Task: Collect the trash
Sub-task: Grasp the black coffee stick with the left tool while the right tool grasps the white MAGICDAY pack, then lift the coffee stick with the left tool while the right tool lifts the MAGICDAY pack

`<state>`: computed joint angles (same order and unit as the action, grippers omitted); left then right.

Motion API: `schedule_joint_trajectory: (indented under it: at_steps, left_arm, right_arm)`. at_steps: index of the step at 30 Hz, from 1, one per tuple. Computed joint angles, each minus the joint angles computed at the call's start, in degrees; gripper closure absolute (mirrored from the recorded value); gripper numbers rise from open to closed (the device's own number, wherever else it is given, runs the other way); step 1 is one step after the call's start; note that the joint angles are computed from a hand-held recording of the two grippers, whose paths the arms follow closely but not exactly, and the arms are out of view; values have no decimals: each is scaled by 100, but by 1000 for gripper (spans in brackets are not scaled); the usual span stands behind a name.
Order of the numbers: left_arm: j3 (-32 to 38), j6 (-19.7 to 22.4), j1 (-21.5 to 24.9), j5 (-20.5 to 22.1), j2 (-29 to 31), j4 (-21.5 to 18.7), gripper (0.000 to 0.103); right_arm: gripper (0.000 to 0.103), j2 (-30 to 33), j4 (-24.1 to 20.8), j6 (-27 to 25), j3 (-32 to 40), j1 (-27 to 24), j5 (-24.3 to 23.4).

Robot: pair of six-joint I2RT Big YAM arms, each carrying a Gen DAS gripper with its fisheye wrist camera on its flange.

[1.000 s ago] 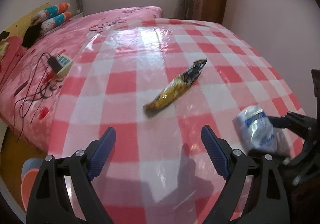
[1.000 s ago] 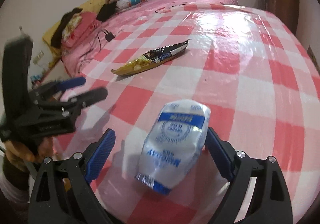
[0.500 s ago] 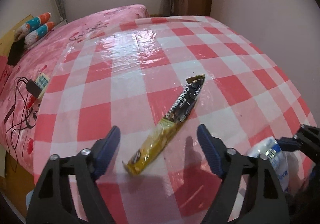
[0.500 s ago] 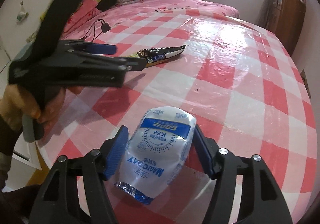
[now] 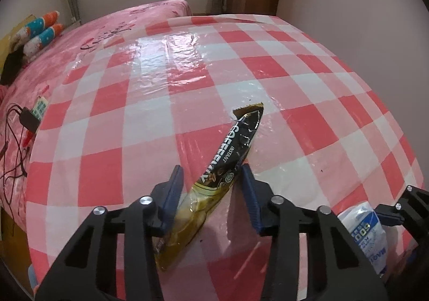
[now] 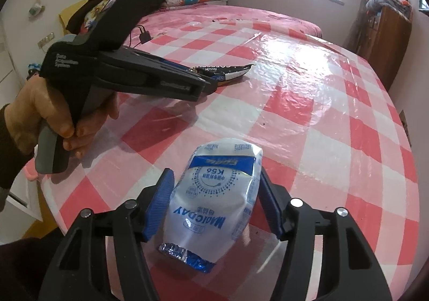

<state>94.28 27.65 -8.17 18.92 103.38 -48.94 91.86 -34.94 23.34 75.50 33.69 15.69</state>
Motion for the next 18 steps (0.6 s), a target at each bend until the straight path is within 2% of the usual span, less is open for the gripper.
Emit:
schedule_joint_trajectory:
  at_steps: [2,6,10,18]
  left_arm:
    - [-16,-108,2,-7,-7,49,63]
    - [-15,-238,4,-50,-15,69,86]
    - [-115,-376,10,-23,-72,190,90]
    - [-203,-787,136,233,-147,192,91]
  right_arm:
    - [41,-23,61,-8,-43,2,-5]
    - [41,-43,146,-20,-97,12,15]
    - [42,-89,208,-2,-153,-23,-89]
    - [42,-170,276,255,-216,-176,-479]
